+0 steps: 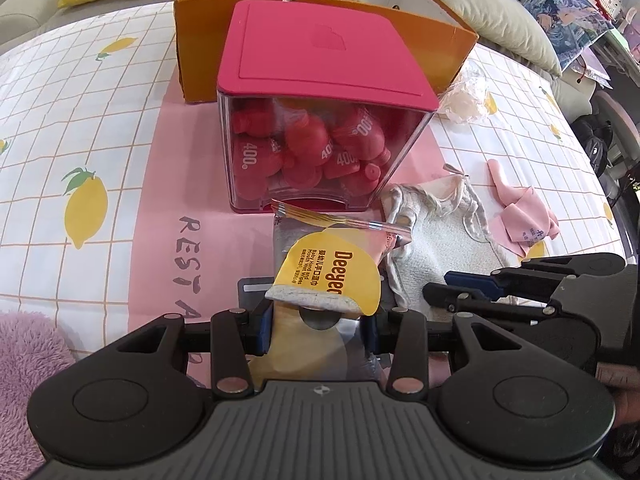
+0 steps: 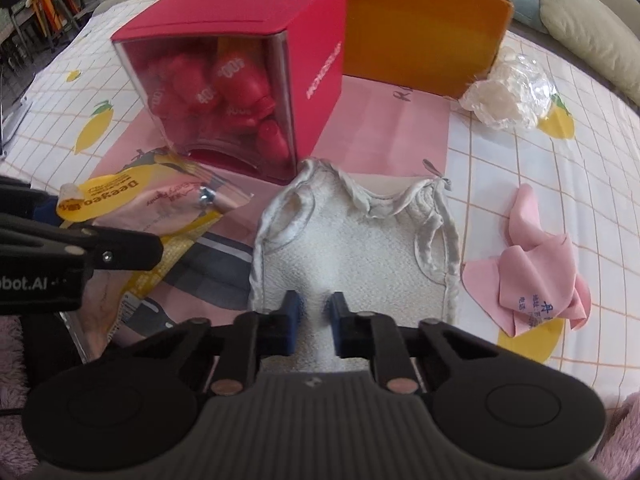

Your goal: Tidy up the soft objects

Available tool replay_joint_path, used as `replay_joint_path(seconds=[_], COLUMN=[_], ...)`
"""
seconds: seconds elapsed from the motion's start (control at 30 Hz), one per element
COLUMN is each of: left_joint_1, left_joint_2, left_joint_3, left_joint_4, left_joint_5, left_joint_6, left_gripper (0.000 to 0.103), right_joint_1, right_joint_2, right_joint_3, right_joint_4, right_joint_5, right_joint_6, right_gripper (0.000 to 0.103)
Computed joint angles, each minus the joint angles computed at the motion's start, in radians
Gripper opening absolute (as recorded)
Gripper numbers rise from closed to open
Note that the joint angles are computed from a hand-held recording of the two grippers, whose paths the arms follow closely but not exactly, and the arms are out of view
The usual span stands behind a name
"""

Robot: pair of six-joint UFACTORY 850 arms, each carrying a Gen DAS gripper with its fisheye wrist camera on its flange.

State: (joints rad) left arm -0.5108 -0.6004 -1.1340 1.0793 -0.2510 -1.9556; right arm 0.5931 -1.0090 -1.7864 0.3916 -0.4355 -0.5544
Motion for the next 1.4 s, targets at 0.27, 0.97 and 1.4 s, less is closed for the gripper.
replay_joint_path(seconds=[0.27, 0.97, 1.4], left_joint_1=[-0.013, -0.028, 0.056], left_joint_2=[0.044, 0.175, 0.134], left_joint_3=[0.035, 0.045, -0.076], left_joint_4=[0.224, 0.592, 0.577], left_joint_5=[0.008, -0.109, -0.141], left_joint_6=[-0.227, -0.511, -0.359], left_gripper=[0.048, 0.048, 0.048], right_joint_1=[-0.023, -0.079, -0.067], right_joint_2=[0.053, 0.263, 0.136], right_joint_3=[0.057, 0.184, -0.088], right_joint_4=[0.104, 0.606, 0.650], right_joint_5=[0.025, 0.171, 0.143], right_joint_6=[-0.047, -0.488, -0.593], right_gripper=[0.004, 0.003, 0.003])
